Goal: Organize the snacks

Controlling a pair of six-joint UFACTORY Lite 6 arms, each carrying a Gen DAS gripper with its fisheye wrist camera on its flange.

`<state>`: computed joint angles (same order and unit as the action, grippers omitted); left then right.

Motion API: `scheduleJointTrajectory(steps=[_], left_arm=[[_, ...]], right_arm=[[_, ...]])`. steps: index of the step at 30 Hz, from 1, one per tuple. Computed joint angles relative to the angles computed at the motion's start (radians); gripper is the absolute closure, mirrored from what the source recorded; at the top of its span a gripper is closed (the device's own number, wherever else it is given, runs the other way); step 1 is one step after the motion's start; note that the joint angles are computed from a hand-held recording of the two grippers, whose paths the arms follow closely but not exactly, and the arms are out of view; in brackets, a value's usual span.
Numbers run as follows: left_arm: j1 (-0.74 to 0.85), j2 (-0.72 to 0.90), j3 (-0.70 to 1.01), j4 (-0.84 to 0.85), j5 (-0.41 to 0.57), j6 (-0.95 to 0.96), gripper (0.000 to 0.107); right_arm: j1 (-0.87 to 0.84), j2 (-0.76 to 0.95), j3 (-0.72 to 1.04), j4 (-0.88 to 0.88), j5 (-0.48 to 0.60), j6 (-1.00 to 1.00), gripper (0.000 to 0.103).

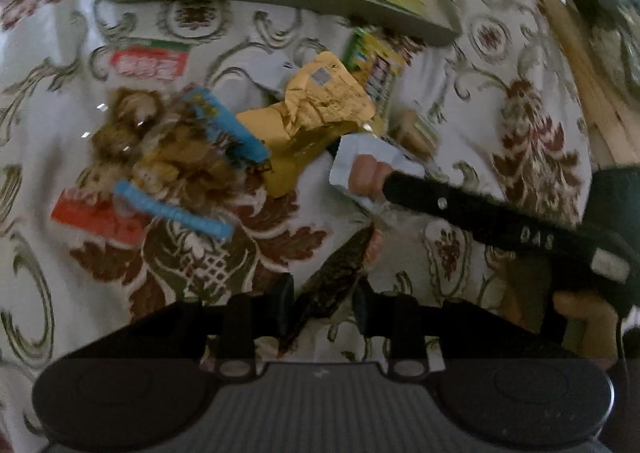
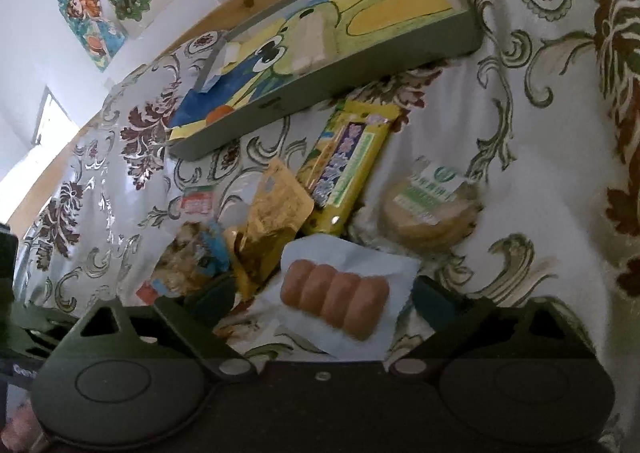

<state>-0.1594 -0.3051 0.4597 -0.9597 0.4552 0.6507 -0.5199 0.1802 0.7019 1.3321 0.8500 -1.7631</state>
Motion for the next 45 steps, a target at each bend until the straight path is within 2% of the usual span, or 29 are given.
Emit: scheduleJointTrajectory(steps=[3, 8, 10, 13, 17, 23, 29, 32, 34, 37, 40, 41, 45], left_arm=[[0.016, -0.052, -0.047, -0.011, -0.014, -0.071, 0.072], [0.051, -0.201, -0.165, -0.006, -0.026, -0.146, 0.072], [0.088, -0.248, -0.206, -0.039, -0.015, -0.127, 0.072], [0.151, -0.271, -0.233, -0.083, 0.008, -0.091, 0.072], [0.177, -0.244, -0.228, -0.079, 0.009, -0.058, 0.072], [0.151, -0.18, -0.207, -0.171, -0.016, 0.055, 0.071], [0.112, -0.117, -0.174, -0.198, -0.054, 0.085, 0.071], [0.11, -0.113, -0.176, -0.208, -0.062, 0.097, 0.071], [0.095, -0.128, -0.183, -0.18, -0.079, 0.063, 0.071], [0.089, -0.145, -0.189, -0.138, -0.085, 0.0, 0.075], [0.079, -0.17, -0.195, -0.069, -0.087, -0.089, 0.085], [0.076, -0.184, -0.199, -0.047, -0.085, -0.117, 0.089], [0.053, -0.216, -0.204, 0.008, -0.077, -0.207, 0.09]], right_arm=[[-0.01, -0.021, -0.005, -0.039, 0.027, 0.029, 0.019], [-0.056, -0.076, -0.005, -0.144, 0.121, 0.122, 0.021], [-0.07, -0.131, -0.034, -0.148, 0.123, 0.092, 0.017], [-0.039, -0.201, -0.094, -0.105, 0.025, -0.023, 0.014], [0.017, -0.174, -0.117, 0.004, -0.056, -0.236, 0.014], [0.1, -0.139, -0.144, 0.132, -0.122, -0.463, 0.014], [0.21, -0.12, -0.201, 0.421, -0.221, -0.791, 0.013], [0.219, -0.07, -0.174, 0.453, -0.209, -0.812, 0.014], [0.219, -0.059, -0.16, 0.433, -0.215, -0.783, 0.018], [0.234, -0.097, -0.174, 0.426, -0.259, -0.769, 0.03], [0.239, -0.151, -0.204, 0.418, -0.277, -0.759, 0.048], [0.24, -0.173, -0.218, 0.417, -0.278, -0.759, 0.057], [0.262, -0.275, -0.29, 0.436, -0.309, -0.784, 0.059]])
